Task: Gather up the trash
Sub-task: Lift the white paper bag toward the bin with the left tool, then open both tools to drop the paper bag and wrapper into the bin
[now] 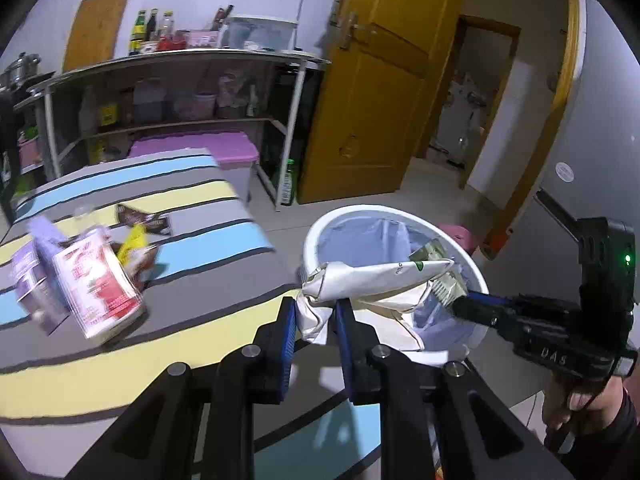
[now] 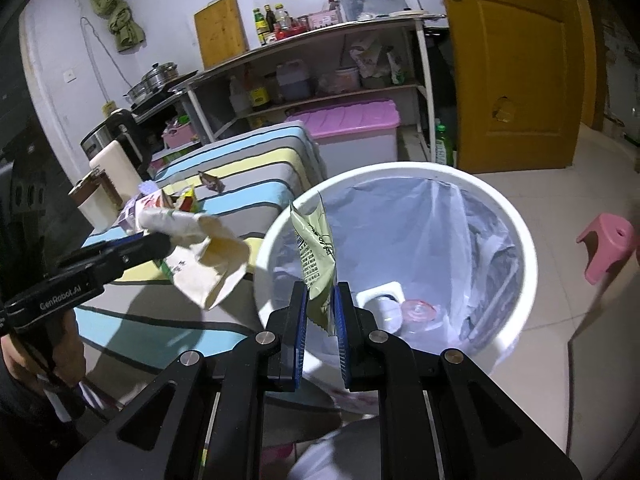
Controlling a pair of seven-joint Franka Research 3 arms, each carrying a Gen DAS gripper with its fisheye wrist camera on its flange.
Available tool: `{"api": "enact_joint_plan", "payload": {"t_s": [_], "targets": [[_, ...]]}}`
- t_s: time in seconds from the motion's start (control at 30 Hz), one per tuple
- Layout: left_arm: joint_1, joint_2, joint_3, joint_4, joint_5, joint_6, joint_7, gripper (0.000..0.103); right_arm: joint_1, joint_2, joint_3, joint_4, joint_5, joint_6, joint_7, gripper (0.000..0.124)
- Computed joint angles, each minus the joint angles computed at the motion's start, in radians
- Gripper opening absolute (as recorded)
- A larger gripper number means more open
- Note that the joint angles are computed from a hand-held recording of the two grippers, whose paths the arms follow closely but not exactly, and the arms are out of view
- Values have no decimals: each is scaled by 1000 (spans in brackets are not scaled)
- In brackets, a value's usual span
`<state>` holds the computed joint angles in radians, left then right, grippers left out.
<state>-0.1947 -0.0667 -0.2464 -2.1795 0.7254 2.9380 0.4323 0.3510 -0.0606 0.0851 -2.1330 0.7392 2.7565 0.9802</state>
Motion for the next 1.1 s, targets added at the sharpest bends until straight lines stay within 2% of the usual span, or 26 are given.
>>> {"api": "enact_joint_plan", "payload": {"t_s": [0.63,0.73,0.83,1.1], "targets": [[-114,232,39,276,-77,-102,161,21,-49,18,-20,-1,-82,3,114,17],[-124,238,45,282,-85,-100,175,21,-52,19,-20,-1,-80,10,111,19],[-128,235,49,275,-94,-87,180,21,-52,19,-19,-1,-70,15,100,27],[-113,174,49,196,-136,-55,157,21,-45,3,-15,-6,-64,22,89,27]]}}
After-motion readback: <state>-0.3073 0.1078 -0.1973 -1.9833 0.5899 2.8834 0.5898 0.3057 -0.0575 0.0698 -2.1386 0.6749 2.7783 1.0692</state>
